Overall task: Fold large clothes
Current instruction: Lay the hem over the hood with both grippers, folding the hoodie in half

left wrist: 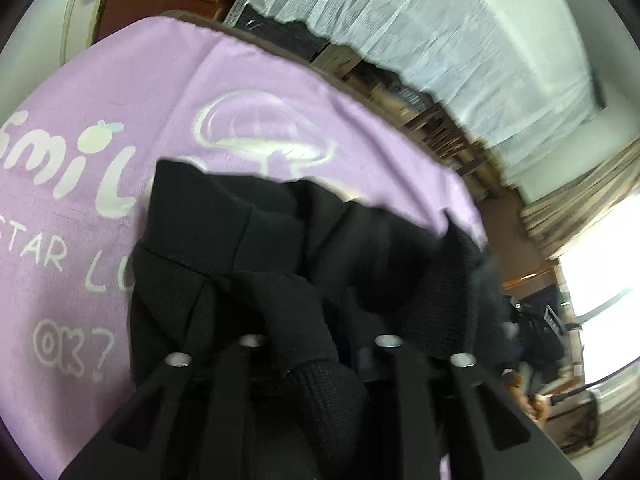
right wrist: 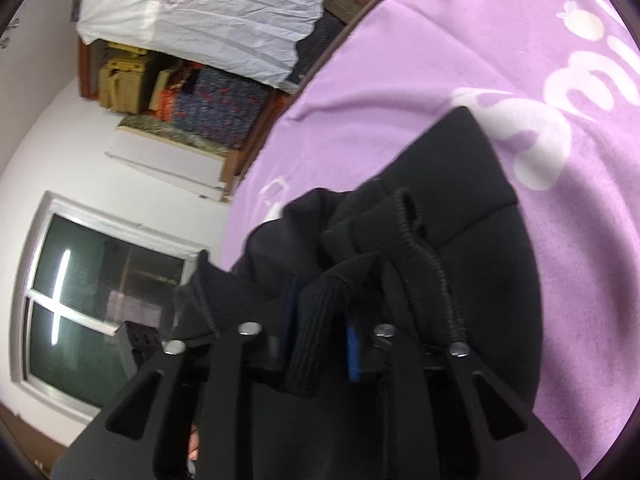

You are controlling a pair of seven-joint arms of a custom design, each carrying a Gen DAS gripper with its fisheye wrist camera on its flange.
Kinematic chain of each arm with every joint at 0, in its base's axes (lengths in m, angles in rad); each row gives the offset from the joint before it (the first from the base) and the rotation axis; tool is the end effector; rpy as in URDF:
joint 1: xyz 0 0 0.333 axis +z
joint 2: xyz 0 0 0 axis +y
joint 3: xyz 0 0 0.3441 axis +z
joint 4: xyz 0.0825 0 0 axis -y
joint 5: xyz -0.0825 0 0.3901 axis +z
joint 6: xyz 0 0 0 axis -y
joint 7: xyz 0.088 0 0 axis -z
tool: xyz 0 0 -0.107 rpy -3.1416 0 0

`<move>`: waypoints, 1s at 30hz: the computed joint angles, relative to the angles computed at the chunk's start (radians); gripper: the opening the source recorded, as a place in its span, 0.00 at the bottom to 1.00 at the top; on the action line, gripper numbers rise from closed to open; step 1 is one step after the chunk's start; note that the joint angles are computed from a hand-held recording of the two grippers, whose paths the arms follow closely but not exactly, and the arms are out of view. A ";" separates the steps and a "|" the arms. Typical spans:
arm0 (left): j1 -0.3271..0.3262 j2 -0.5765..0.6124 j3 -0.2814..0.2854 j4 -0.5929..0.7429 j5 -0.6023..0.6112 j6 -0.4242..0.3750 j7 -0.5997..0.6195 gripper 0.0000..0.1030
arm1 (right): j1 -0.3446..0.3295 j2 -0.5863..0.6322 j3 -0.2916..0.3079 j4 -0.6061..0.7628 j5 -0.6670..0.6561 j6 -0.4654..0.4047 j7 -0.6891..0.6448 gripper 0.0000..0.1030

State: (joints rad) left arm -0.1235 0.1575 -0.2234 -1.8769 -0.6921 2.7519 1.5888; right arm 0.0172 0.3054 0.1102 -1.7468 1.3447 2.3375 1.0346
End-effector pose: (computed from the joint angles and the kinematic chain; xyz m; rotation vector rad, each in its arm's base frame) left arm 0.6258 -0.1894 0.5296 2.2068 -1.8010 1.2802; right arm 0.6797 0.0949 0.4636 -1.2781 1.6146 0.4728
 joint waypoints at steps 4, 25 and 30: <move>-0.085 -0.105 0.090 -0.130 0.260 0.237 -0.236 0.97 | -0.046 -0.053 -0.004 -0.036 0.181 -0.087 -0.145 0.69; -0.130 0.078 0.163 0.030 0.675 0.165 -0.500 0.96 | 0.079 0.015 0.016 0.027 -0.285 0.251 -0.074 0.65; -0.077 0.063 0.106 0.014 0.632 0.188 -0.452 0.96 | 0.045 0.012 0.053 0.018 -0.268 0.293 -0.045 0.17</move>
State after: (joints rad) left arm -0.2008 0.2200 -0.1178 -1.8633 -0.0602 2.9403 1.1370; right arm 0.0618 0.3177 0.1628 -1.7287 1.0767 2.6302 0.9898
